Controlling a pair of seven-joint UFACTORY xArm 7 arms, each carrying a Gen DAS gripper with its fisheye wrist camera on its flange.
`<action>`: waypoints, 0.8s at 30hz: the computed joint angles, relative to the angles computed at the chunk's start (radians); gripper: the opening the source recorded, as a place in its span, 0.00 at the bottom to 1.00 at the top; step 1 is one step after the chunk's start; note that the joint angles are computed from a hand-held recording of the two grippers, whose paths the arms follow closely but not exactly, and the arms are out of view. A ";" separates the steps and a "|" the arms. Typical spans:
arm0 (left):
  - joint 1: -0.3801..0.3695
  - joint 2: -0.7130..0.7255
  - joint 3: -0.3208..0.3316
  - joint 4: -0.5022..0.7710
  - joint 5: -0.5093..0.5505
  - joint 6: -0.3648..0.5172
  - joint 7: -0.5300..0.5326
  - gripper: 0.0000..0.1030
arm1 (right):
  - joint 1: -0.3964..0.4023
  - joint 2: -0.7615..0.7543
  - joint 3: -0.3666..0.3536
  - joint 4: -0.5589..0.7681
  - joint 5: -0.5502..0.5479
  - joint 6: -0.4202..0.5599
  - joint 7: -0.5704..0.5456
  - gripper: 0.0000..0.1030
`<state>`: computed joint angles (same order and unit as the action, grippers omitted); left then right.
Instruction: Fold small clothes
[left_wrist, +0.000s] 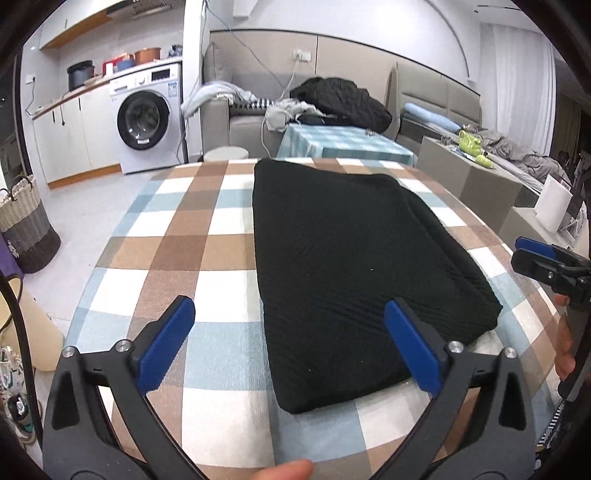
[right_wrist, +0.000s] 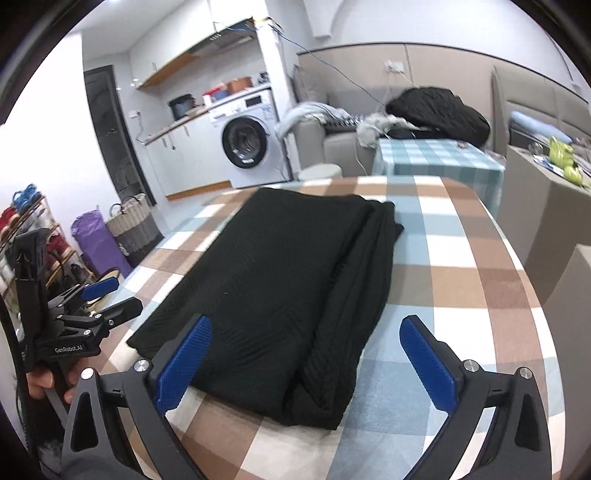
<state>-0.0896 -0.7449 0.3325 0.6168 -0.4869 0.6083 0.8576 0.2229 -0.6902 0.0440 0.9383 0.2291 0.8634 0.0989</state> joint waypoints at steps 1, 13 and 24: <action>-0.001 -0.010 0.004 -0.007 -0.005 -0.003 0.005 0.99 | 0.001 -0.007 0.000 -0.005 0.000 -0.009 -0.003 1.00; -0.007 -0.161 0.041 -0.118 -0.001 -0.098 0.015 0.99 | 0.014 -0.139 0.022 -0.158 -0.015 -0.212 0.000 1.00; -0.039 -0.243 0.089 -0.156 0.015 -0.121 0.023 0.99 | 0.029 -0.210 0.035 -0.223 -0.070 -0.272 0.006 1.00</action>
<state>-0.1289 -0.9882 0.4219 0.4612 -0.4716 0.4876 0.8806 0.2521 -0.9007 0.0787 0.7154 0.1596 0.5910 0.1047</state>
